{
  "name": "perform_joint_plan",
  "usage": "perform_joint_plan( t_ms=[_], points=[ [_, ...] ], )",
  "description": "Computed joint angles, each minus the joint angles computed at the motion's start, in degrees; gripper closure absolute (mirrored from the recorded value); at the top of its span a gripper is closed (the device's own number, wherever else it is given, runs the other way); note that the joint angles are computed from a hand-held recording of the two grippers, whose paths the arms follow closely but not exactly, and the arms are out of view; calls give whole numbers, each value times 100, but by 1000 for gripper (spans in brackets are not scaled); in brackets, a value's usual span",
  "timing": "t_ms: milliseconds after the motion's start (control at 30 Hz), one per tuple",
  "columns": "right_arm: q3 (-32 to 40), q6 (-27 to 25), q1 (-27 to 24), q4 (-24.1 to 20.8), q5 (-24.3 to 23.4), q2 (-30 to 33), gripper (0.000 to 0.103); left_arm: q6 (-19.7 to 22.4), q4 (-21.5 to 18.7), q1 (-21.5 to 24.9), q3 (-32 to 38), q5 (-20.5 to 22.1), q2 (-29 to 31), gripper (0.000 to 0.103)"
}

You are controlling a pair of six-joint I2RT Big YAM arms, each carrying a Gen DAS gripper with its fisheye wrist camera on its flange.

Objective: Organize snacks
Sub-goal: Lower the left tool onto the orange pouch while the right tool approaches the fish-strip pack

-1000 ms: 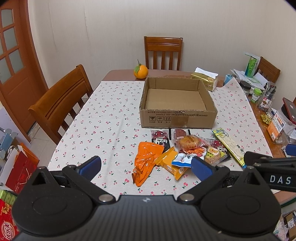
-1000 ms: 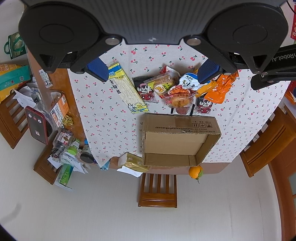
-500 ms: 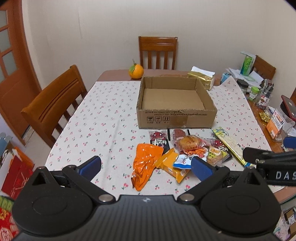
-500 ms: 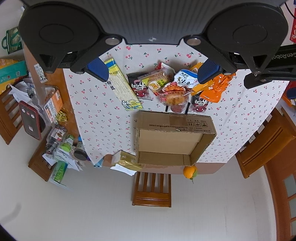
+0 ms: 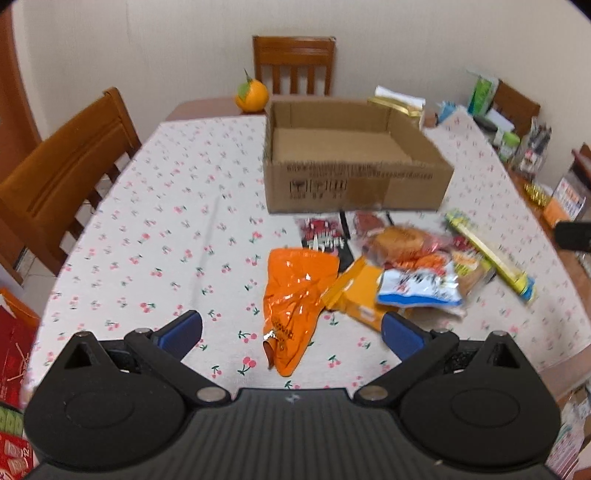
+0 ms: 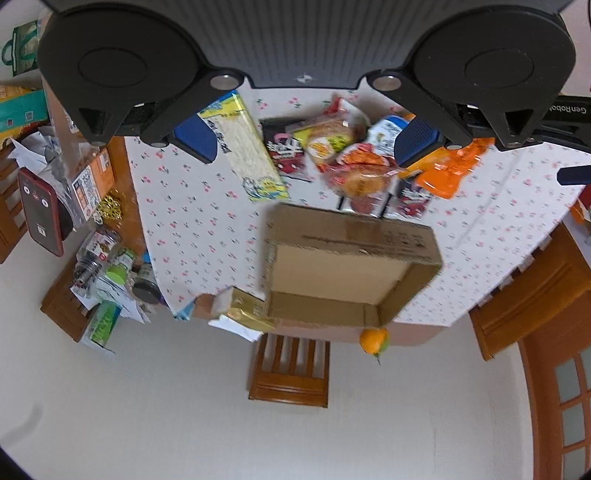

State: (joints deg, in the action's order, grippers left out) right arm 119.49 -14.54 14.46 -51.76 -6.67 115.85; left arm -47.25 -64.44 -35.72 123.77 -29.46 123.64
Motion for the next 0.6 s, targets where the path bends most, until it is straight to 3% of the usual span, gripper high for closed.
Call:
perform_joint_plan(
  t_ms=[300,467,600],
  points=[
    [396,-51,-165,-458,233,485,0,378,40,307,165,710,540,1],
    [781,-22,-210,-785,381,787,0,690,-175,439,511,918,838,0],
    [1201,-11,-236,-981,448,1074,0,965,59,536,411,1109,797,0]
  ],
)
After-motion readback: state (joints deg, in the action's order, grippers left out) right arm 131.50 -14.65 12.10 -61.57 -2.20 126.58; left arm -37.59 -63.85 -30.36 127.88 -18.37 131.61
